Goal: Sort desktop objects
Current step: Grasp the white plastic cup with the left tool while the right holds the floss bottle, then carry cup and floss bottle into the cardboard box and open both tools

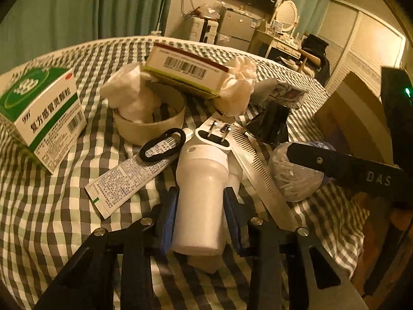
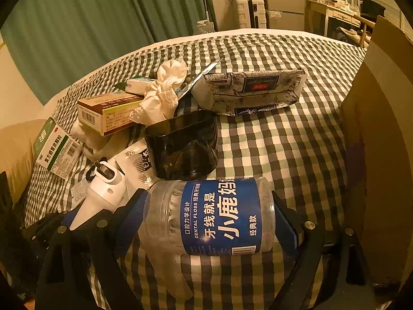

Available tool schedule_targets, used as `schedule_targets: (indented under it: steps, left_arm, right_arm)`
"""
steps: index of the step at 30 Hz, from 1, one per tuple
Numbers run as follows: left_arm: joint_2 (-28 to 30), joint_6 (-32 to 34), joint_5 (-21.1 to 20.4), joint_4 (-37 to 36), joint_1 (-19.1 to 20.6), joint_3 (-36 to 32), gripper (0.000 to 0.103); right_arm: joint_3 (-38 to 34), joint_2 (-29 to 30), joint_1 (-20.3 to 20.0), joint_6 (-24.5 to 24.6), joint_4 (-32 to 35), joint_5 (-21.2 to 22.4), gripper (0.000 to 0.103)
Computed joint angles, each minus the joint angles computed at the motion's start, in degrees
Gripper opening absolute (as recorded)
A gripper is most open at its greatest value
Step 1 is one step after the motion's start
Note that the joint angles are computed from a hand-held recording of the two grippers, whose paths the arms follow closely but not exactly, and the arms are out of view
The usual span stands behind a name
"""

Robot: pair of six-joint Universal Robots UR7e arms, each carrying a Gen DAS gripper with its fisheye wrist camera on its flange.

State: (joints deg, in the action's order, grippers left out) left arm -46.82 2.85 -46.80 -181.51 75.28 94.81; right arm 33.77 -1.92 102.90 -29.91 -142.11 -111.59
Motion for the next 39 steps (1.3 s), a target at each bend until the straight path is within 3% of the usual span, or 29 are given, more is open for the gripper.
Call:
schedule_targets:
  steps: [7,17,19,20,24,26,28,30,32,35,39]
  left_arm:
    - [-0.5,-1.1,1.0,-3.9,-0.6,1.5,0.034]
    - [-2.6,0.1,-0.4,-12.7,-3.4,6.5,0.031]
    - [-3.0,1.3,0.8,-13.8,-4.4,7.7,0.023]
    - [-3.1,1.7,1.5,-13.7,-4.7,7.9,0.008]
    - [-4.1,-1.8,1.5,-8.9,-4.9,8.6,0.009]
    - [-3.1,-2.9,3.7,-6.6,-4.8,7.9,0.010]
    - [-2.8,-3.5,3.3,-6.7,-4.4,8.6,0.018]
    - [-2.4,-2.9,2.9,-7.5,-4.5,8.8,0.044]
    - [-1.3,0.4,2.9,-9.9,-5.2,8.5,0.056]
    - [-0.3,4.5,1.1,-10.4,-5.9,7.6,0.063]
    - [0.5,6.1,-5.2,-5.7,-6.0,6.0,0.070]
  right_arm:
    - [2.9,-1.1,0.4,-1.9,-3.1,-0.2,0.089]
    - [16.7,-9.8,0.8,-3.7,-11.1,4.2,0.089]
    - [19.9,-11.5,1.1,-4.6,-13.6,4.8,0.089]
    - [21.6,-12.5,1.2,-5.0,-15.1,5.1,0.089]
    - [25.2,-15.3,1.0,-4.1,-15.9,6.2,0.089]
    - [26.4,-16.3,0.7,-2.8,-15.5,6.5,0.089]
    - [27.6,-17.2,0.4,-2.6,-16.1,6.6,0.089]
    - [28.6,-17.8,0.2,-2.8,-17.6,6.3,0.089]
    - [28.2,-17.6,0.0,-2.3,-18.4,5.9,0.089]
    - [26.8,-17.1,-0.4,-0.7,-17.7,6.3,0.089]
    - [25.7,-16.5,-0.7,-0.7,-16.9,6.5,0.089]
